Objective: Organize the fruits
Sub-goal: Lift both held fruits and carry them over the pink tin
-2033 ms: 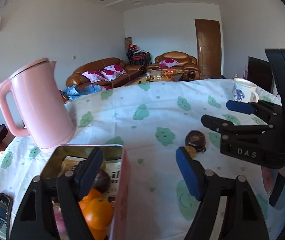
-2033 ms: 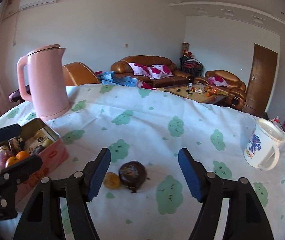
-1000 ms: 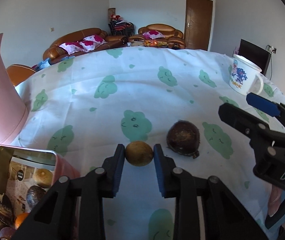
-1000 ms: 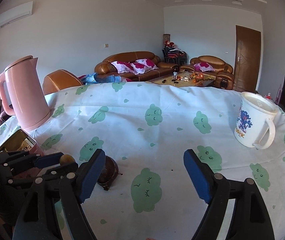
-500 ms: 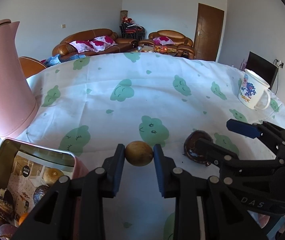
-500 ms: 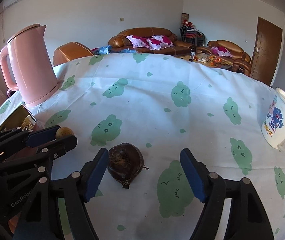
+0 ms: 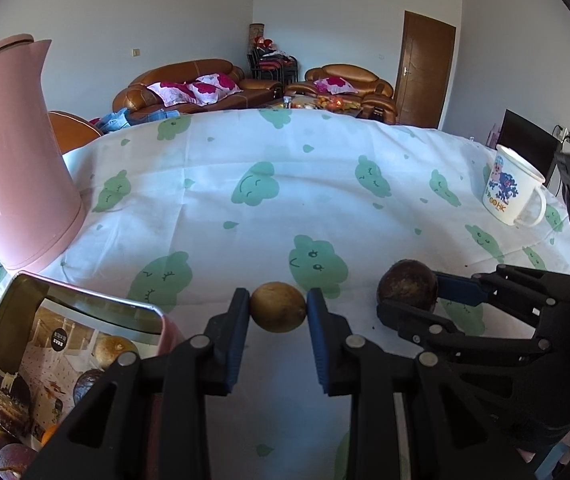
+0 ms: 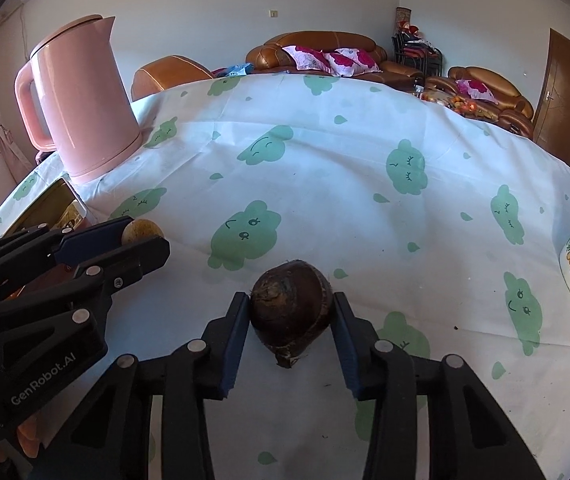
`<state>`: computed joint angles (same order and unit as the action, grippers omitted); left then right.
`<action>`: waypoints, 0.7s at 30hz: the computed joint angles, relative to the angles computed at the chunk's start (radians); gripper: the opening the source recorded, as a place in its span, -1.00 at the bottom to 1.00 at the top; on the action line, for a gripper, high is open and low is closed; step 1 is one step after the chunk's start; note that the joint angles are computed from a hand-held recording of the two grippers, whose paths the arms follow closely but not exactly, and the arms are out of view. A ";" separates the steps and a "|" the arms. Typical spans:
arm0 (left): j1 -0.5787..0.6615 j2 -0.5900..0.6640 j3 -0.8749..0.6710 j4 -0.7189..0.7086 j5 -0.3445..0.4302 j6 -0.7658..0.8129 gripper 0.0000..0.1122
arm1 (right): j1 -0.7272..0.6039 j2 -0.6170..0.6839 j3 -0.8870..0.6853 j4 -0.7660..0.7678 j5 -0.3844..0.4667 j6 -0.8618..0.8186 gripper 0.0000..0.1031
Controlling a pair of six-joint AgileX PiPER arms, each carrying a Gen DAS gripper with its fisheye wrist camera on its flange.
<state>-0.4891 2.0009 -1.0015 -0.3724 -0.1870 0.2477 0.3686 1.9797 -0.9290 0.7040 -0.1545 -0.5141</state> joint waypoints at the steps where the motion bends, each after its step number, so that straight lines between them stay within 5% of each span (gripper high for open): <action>1: -0.001 -0.003 0.004 0.007 -0.005 -0.007 -0.45 | 0.002 -0.003 0.004 -0.007 -0.007 0.010 -0.16; 10: 0.001 -0.026 0.048 0.126 -0.066 -0.122 -0.45 | 0.045 -0.045 0.073 -0.057 -0.124 0.055 -0.16; 21: -0.032 -0.054 0.108 0.052 -0.176 -0.035 -0.45 | 0.075 -0.095 0.176 -0.162 -0.293 0.175 -0.16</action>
<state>-0.5206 1.9471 -0.8931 -0.3200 -0.3625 0.2127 0.4438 1.8843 -0.7528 0.5416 -0.4478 -0.3394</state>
